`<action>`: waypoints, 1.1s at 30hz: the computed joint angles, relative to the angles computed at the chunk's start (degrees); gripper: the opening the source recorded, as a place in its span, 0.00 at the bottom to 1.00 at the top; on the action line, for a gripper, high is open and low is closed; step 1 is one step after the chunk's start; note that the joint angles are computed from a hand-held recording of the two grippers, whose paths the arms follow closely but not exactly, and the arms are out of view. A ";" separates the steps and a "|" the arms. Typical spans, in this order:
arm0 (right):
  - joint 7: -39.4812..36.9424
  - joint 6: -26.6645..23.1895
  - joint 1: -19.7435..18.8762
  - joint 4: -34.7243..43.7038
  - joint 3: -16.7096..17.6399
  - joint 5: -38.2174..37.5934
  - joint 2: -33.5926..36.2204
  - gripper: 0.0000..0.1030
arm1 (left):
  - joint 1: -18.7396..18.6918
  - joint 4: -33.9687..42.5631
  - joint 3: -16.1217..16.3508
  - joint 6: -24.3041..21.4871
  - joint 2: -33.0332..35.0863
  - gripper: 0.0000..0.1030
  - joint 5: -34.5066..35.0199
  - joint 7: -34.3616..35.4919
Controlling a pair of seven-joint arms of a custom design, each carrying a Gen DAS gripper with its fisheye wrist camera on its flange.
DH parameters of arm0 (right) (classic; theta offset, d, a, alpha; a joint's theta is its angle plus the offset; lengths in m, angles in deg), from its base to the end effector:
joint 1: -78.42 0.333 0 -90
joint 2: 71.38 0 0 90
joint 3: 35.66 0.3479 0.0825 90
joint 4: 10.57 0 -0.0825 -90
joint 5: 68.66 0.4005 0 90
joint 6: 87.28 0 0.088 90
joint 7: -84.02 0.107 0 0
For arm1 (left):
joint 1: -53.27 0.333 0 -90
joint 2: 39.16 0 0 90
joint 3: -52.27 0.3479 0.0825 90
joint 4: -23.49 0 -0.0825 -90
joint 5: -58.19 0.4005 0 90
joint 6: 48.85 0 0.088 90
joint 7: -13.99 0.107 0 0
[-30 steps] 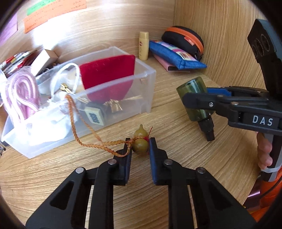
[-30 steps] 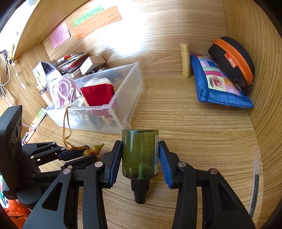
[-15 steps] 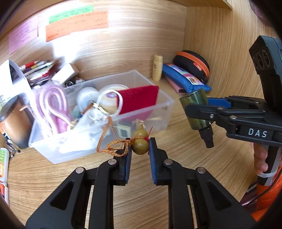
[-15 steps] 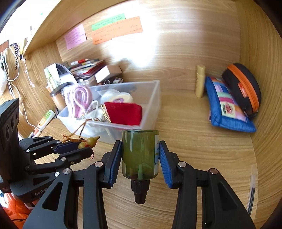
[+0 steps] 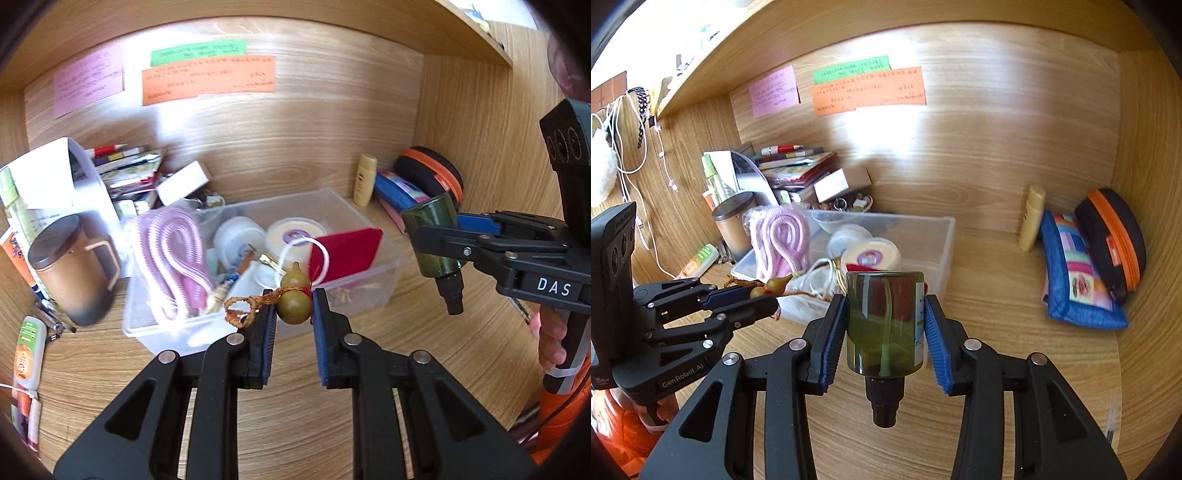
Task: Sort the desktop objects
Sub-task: 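Carry the gourd charm and green bottle over the clear box with both tools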
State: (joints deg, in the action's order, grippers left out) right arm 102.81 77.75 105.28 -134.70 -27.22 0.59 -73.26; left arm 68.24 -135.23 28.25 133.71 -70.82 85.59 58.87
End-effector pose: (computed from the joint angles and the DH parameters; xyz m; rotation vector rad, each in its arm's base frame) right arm 0.4969 0.2869 0.4894 -2.0528 0.8515 -0.2885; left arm 0.3855 -0.1137 0.4724 -1.7362 1.5853 -0.8498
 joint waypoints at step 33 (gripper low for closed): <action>13.16 3.30 -1.99 12.67 4.30 -15.02 12.37 0.37 | -3.41 3.88 9.86 0.72 8.57 0.18 -4.14 8.17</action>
State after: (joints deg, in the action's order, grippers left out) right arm 115.97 81.05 103.29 -122.03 -22.92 -14.44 -60.89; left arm 64.83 -131.35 38.11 134.43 -62.26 81.44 67.04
